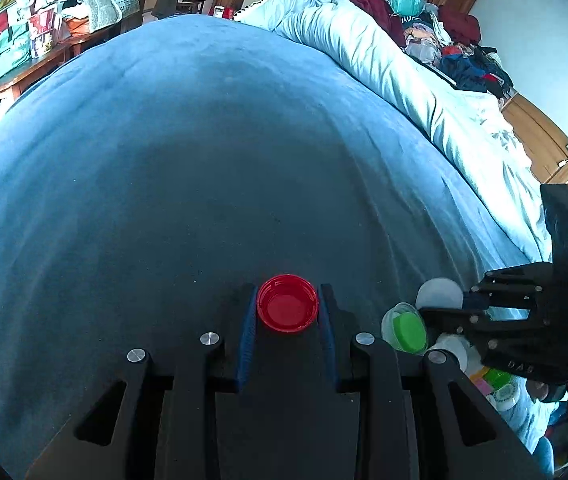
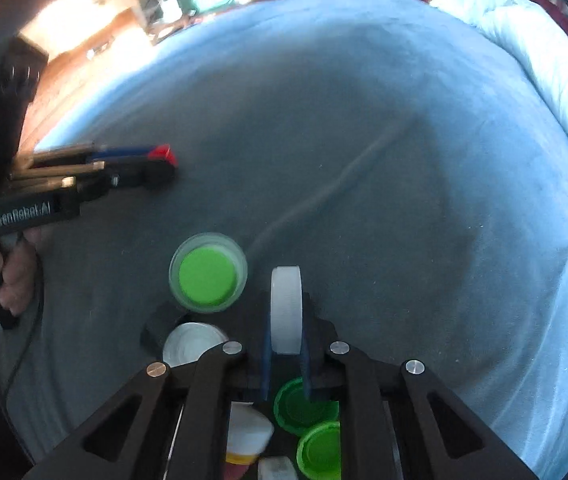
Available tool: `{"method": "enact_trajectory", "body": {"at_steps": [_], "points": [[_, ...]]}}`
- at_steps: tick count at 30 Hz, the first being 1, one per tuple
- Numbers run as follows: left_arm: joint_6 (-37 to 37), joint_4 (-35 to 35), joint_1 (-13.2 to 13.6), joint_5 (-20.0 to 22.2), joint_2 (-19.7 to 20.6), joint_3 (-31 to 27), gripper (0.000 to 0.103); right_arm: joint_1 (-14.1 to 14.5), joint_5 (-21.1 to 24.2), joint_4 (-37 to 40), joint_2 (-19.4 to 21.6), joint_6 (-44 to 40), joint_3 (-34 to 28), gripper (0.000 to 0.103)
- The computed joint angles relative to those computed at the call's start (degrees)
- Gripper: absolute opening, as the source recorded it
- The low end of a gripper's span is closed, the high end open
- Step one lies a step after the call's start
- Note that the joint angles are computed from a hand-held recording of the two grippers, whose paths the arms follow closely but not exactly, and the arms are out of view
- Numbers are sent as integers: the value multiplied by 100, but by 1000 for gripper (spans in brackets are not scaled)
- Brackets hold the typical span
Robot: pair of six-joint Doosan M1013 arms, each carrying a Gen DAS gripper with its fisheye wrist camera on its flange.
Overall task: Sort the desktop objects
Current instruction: 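Grasp the red cap with the left tool while the right tool grasps a white cap, then carry both caps to the blue basket and open both tools to drop them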
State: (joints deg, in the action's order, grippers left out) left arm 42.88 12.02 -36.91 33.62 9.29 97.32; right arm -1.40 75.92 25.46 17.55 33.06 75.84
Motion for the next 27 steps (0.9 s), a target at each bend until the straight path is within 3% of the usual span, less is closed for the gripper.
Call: {"method": "enact_trajectory", "body": {"at_steps": [7,14,19,27], "points": [[-1560,1883,-373,124,-287,-1,24,-309,-791,613,-729,225,456,12],[-2914,3362,-1241,592,-661,-149,24,-1006,-998,1161,-1663,100,791,12],[-3078,3675,-1855,1220,-682,-439,25,-1552,-836,1435,-2094,-17,788,12],[-2572,3449,-2311,1877,-560,-948,25,-2416,-749,1978,-2377,-42,776,12]]}}
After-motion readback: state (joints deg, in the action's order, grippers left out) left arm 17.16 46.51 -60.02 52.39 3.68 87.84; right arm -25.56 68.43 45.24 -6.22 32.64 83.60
